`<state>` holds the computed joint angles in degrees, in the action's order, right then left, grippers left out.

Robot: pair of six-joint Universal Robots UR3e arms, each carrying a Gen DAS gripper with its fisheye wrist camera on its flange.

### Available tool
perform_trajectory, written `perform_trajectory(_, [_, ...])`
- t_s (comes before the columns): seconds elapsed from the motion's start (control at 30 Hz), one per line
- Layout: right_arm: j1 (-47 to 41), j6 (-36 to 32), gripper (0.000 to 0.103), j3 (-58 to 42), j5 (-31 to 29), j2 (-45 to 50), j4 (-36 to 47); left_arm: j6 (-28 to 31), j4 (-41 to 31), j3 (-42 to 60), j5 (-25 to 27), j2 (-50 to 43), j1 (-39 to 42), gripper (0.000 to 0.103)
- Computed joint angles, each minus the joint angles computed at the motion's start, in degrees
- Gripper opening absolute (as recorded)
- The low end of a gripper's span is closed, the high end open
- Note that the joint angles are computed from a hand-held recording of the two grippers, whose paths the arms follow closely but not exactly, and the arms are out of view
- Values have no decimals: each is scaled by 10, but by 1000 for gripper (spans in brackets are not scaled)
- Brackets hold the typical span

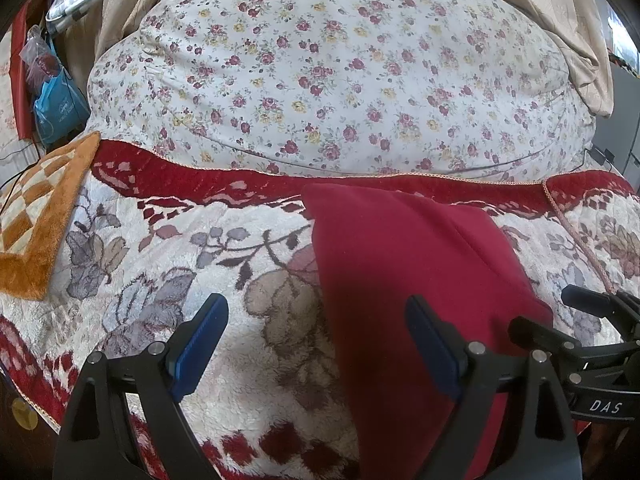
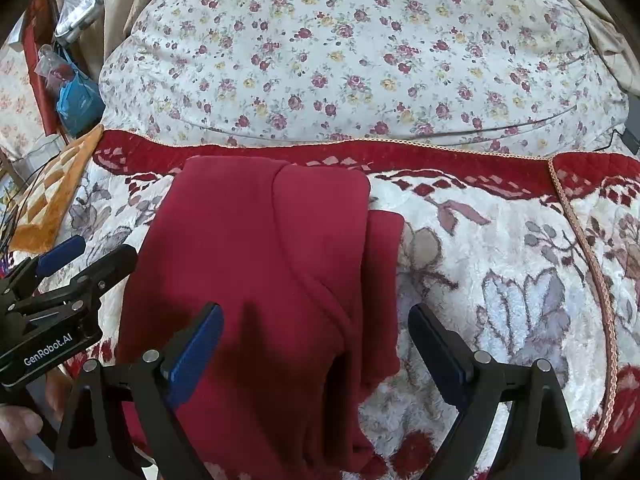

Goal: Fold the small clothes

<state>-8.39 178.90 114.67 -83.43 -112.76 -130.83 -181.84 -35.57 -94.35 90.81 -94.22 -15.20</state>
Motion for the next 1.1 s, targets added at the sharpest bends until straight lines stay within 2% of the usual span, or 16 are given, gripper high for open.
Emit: perform_trajectory(1.1, [15, 8, 96, -3, 0, 12, 1, 8, -13, 2, -17, 0, 13, 89])
